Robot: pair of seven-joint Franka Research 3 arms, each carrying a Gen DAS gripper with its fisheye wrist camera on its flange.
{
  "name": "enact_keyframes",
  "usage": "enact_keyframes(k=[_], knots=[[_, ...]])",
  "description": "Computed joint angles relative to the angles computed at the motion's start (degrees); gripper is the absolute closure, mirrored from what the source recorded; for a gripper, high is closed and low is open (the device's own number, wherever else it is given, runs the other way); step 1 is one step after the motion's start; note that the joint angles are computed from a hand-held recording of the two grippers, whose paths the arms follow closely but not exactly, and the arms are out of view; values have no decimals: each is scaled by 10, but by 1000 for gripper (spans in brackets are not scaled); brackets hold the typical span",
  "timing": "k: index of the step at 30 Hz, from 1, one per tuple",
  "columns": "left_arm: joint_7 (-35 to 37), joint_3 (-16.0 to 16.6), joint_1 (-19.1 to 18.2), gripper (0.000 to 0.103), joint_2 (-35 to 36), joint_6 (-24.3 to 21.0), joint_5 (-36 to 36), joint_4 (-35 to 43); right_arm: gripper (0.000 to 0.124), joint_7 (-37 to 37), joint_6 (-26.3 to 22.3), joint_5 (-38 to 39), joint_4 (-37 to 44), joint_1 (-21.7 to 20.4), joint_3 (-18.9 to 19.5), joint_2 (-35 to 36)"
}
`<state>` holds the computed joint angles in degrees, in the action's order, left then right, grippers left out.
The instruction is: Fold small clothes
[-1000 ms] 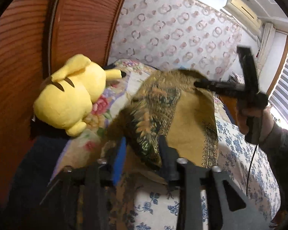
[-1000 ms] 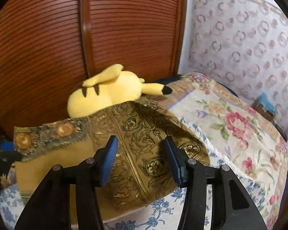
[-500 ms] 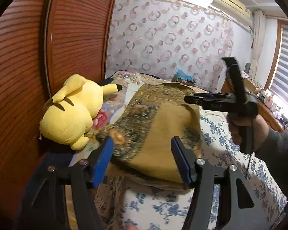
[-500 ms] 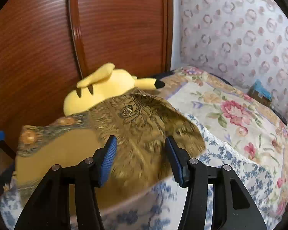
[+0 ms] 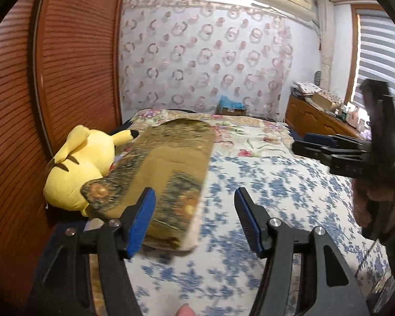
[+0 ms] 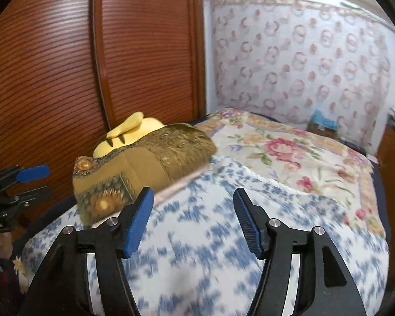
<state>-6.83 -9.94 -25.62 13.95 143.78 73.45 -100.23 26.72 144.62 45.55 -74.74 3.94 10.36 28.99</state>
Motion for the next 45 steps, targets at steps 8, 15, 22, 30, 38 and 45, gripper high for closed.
enact_keyframes(k=[8, 15, 22, 30, 38, 45], knots=[[25, -7, -47, 41, 41, -25, -1, 67, 42, -114, 71, 155, -221, -40, -24, -168], [45, -1, -94, 41, 68, -58, -2, 116, 42, -178, 104, 252, -330, -23, -81, -262], [49, 7, -124, 41, 82, -68, 0, 148, 42, -209, 141, 303, -384, -5, -124, -318], [52, 10, -141, 41, 84, -95, 3, 163, 42, -208, 157, 318, -389, 1, -142, -328], [50, 9, -142, 41, 80, -100, 4, 162, 42, -226, 172, 336, -396, 8, -142, -334], [52, 8, -141, 41, 80, -100, 5, 162, 42, -227, 175, 337, -398, 10, -143, -335]])
